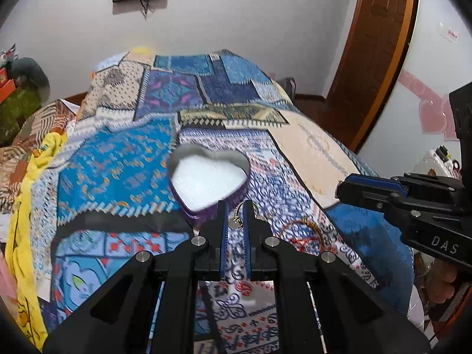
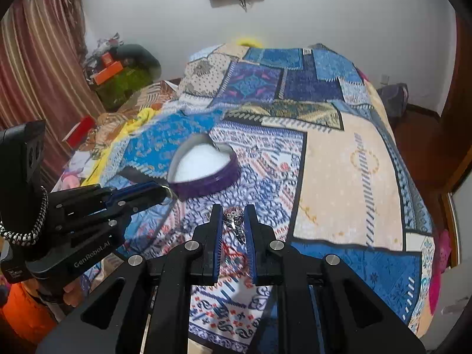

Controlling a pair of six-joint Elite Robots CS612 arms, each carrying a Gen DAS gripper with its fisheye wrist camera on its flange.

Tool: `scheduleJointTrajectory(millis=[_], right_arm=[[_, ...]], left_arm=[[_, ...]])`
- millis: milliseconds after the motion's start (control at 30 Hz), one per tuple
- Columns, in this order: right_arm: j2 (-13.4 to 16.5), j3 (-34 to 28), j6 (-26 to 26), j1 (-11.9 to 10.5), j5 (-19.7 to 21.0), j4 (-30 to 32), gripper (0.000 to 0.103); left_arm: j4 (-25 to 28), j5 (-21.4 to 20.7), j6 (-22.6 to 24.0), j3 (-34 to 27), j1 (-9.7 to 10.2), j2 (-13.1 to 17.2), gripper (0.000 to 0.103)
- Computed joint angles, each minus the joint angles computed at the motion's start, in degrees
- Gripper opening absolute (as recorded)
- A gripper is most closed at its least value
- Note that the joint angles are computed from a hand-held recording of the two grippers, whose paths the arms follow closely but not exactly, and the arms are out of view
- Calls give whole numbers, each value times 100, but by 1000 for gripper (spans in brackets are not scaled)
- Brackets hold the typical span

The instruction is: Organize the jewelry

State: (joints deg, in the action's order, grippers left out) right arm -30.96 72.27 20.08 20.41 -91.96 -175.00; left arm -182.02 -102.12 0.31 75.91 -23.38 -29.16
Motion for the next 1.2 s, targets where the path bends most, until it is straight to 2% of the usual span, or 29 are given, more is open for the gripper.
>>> scheduleJointTrajectory(millis=[300, 600, 867, 1200], right_arm=[[89, -318, -130, 37, -129, -95, 13], [317, -777, -186, 12, -98, 20, 13], [670, -1451, -275, -62, 134, 727, 13], [924, -1967, -513, -131, 605, 1503, 13]], left_arm=[[-248, -1, -100, -209, 102, 60, 8], [-127, 13, -89, -548, 157, 233, 8], [329, -88, -91, -967, 188, 484, 8], [926, -269, 19, -1365, 200, 722, 8]])
